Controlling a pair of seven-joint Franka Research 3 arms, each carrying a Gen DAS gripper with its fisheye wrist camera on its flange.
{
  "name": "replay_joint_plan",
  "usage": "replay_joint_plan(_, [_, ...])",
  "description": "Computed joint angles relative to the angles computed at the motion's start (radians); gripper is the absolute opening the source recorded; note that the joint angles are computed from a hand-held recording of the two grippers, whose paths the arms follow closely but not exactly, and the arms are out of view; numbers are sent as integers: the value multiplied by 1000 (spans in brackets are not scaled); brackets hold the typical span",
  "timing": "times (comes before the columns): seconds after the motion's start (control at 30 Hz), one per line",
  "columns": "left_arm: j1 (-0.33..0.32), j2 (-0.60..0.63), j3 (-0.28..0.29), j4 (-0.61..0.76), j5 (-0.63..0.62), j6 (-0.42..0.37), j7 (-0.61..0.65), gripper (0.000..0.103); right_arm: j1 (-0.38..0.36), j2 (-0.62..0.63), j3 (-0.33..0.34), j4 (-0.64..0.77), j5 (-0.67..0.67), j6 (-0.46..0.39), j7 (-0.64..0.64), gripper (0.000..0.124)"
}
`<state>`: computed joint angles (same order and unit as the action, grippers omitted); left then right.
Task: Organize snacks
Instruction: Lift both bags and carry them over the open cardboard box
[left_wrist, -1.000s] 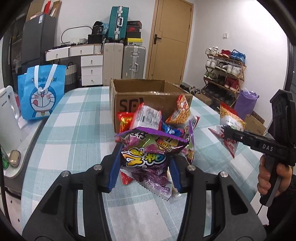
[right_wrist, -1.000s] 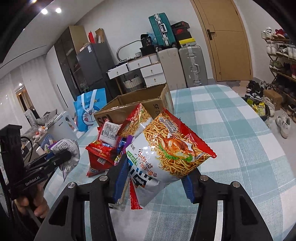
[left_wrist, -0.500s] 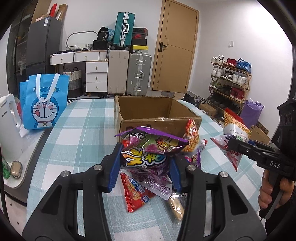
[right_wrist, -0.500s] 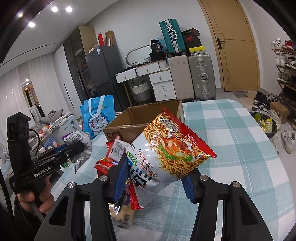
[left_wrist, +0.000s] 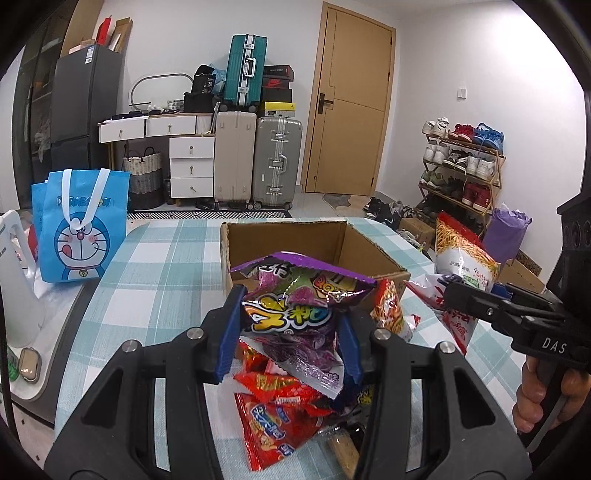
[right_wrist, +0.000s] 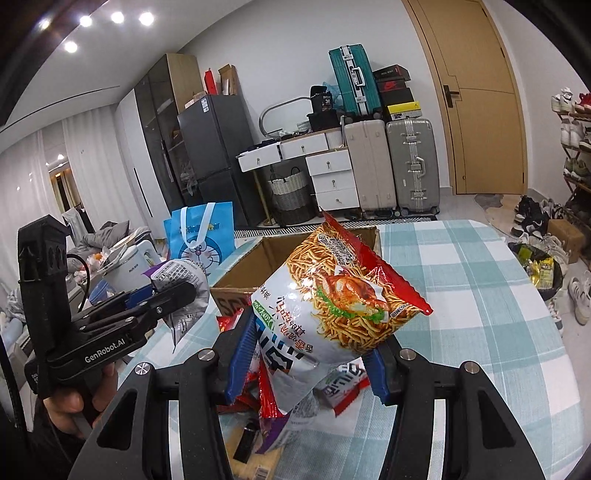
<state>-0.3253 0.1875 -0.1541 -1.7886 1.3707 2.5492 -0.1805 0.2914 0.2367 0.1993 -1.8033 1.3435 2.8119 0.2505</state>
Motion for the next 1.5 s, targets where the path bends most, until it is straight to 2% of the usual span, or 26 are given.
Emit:
replay_joint_plan(0.6, [10,105,63,130,-86,31,108,44,-6,121,31,147,-208,7,197,53])
replay_joint_plan(1.07, [9,199,115,242,-161,56,189,44,-25,192,63,228,-339,-5,297,53])
replay_joint_plan(1.5, [-11,278,153,350,-231,41,285,44,-7,295,53,361,-528,-39,471,53])
